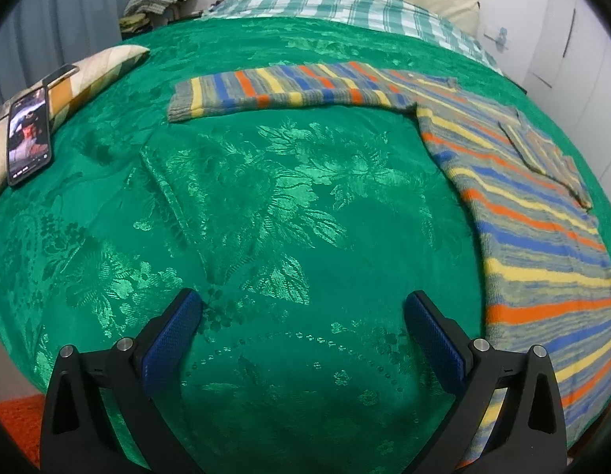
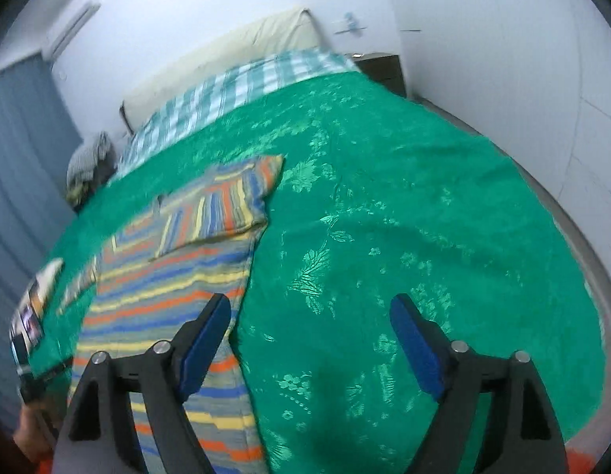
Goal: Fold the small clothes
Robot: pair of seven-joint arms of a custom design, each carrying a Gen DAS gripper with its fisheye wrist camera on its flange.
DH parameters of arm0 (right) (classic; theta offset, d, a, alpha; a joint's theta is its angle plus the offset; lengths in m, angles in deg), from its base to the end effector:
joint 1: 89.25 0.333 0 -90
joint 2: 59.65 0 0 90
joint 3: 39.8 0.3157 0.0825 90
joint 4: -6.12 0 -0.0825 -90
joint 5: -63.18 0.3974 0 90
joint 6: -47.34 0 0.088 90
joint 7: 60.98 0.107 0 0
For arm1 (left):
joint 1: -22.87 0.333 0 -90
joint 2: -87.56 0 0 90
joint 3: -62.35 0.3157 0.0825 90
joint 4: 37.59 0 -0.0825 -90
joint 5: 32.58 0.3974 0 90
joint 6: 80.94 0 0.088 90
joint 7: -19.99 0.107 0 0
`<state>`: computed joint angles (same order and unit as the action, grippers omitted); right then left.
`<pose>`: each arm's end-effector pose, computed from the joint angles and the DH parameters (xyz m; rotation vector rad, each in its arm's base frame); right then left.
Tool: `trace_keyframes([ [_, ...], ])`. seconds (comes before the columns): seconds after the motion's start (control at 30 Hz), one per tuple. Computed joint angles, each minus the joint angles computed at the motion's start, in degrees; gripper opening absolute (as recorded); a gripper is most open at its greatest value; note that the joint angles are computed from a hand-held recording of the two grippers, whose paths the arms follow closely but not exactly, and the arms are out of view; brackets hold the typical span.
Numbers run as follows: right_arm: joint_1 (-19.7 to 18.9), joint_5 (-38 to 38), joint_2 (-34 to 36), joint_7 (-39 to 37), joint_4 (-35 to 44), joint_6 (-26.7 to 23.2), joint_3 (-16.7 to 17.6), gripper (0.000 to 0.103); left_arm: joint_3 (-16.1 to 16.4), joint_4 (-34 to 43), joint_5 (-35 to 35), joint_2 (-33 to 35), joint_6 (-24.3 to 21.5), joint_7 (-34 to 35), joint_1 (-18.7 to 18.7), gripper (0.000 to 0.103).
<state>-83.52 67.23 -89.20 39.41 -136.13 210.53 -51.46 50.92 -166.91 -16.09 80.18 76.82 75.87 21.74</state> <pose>0.4516 -0.0623 0.5652 -1.3248 1.9219 -0.5944 0.5392 -0.1349 0.4780 -1.9885 1.7320 -0.6727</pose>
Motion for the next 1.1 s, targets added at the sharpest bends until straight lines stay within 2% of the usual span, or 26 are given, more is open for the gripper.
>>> trace_keyframes([
  [0.07,-1.7,-1.46,1.06,1.75,0.46,-2.27,1.72,0.083,0.16,-0.41,-0.53,-0.3,0.31,0.41,-0.07,0.102],
  [0.23,-0.71,-2.38,2.17,0.53,1.06,-2.04,2.35,0.083,-0.12,-0.46,-0.27,-0.32,0.15,0.39,0.14,0.103],
  [1.1,-0.21,-1.81,3.18,0.56,1.01,-1.56,2.14,0.083,-0.11,-0.32,0.29,-0.21,-0.02,-0.16,0.03,0.103],
])
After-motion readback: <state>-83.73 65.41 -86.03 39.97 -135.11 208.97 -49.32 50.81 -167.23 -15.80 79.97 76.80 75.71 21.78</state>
